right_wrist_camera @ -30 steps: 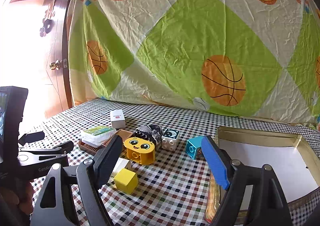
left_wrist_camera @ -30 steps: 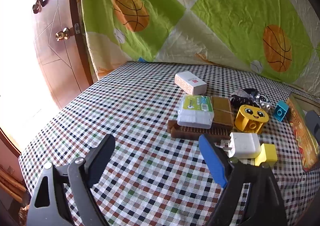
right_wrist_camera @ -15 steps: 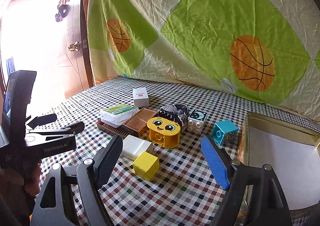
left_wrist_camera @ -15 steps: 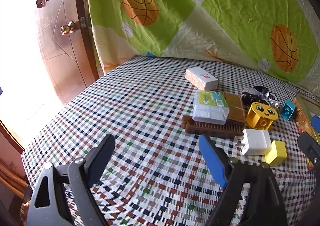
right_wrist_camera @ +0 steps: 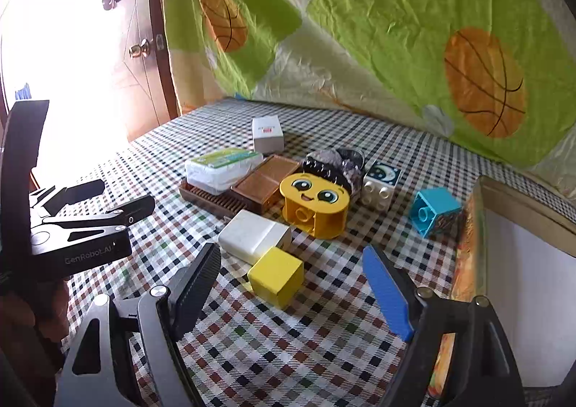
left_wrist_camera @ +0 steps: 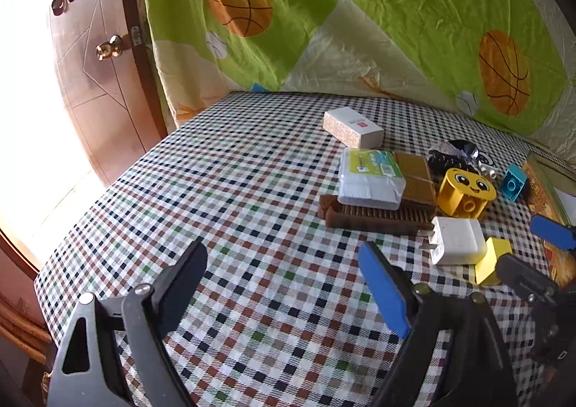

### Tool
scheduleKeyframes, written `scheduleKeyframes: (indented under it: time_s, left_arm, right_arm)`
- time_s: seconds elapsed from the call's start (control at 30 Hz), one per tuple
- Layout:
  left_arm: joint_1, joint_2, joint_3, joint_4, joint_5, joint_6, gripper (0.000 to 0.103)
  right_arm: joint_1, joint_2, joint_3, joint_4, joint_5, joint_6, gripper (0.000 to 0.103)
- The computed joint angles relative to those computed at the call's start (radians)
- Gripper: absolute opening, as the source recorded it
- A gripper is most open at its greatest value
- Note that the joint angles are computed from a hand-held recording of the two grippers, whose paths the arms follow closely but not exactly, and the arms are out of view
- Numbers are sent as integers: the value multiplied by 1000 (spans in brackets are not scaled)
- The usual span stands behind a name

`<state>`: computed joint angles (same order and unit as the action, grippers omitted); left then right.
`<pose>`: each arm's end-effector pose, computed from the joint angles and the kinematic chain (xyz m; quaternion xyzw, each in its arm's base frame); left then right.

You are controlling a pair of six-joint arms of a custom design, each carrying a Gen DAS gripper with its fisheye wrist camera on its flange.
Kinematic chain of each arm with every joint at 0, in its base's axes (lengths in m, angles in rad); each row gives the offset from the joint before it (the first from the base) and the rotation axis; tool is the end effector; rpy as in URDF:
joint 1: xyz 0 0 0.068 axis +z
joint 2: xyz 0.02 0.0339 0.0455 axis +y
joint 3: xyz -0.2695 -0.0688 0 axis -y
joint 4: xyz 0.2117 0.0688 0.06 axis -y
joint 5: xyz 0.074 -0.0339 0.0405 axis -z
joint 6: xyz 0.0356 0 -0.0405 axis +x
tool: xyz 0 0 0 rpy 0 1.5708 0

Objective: Organize rigid objects
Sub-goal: 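Grasp the yellow cube with the right tool while the left tool grasps the white charger, then carry both held items into the gold tin tray and open both tools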

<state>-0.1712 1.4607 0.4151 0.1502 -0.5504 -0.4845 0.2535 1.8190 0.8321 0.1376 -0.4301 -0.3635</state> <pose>0.2137 -0.0181 0.1468 -0.2306 0.8829 0.1401 0.3844 0.3092 0.0954 0.1513 -0.3493 0.8481 0.1804 0.3553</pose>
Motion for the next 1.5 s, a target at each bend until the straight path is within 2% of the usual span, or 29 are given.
scheduleKeyframes:
  time_s: [0.17, 0.2, 0.23, 0.3, 0.4, 0.53, 0.6, 0.67, 0.77, 0.9, 1.0, 1.1, 1.2, 1.3, 1.33, 1.5]
  left_arm:
    - [-2, 24, 18, -13, 11, -10, 88]
    - [0, 31, 24, -14, 13, -9, 88]
    - [0, 35, 27, -14, 18, -8, 88]
    - [-1, 46, 35, -11, 32, -3, 88]
    - [-17, 73, 56, -19, 29, -7, 88]
    - [-43, 76, 64, -31, 10, -16, 88]
    - [-43, 68, 61, -24, 42, -16, 88]
    - [-37, 57, 59, -11, 96, -13, 88]
    - [-56, 67, 89, -14, 139, -14, 88]
    - [-134, 135, 182, -58, 111, -12, 88]
    - [-163, 212, 270, -100, 125, -14, 88]
    - [-165, 275, 340, -130, 167, -16, 88]
    - [-160, 333, 401, -148, 225, -12, 86]
    - [-168, 396, 455, -182, 197, -19, 67]
    - [-164, 396, 433, -134, 203, -12, 63]
    - [-148, 383, 409, -94, 237, 0, 63]
  right_arm:
    - [49, 80, 98, -138, 44, -54, 75]
    - [53, 89, 111, -155, 51, -57, 70]
    - [56, 101, 125, -171, 55, -58, 61]
    - [48, 103, 130, -175, 47, -54, 57]
    - [22, 101, 135, -183, 24, -36, 39]
    - [-31, 98, 140, -182, -59, -5, 39]
    - [-71, 64, 97, -134, -123, 2, 39]
    - [-90, 10, 26, -48, -140, 7, 39]
    - [-102, -63, -78, 99, -128, 30, 39]
    - [-128, -153, -198, 305, -93, 77, 39]
    - [-167, -204, -266, 441, -78, 118, 39]
    - [-214, -211, -280, 515, -68, 151, 39]
    - [-254, -206, -275, 529, -75, 175, 39]
    - [-267, -195, -260, 518, -82, 197, 39]
    - [-270, -187, -258, 523, -85, 200, 39]
    - [-265, -176, -252, 520, -54, 216, 39]
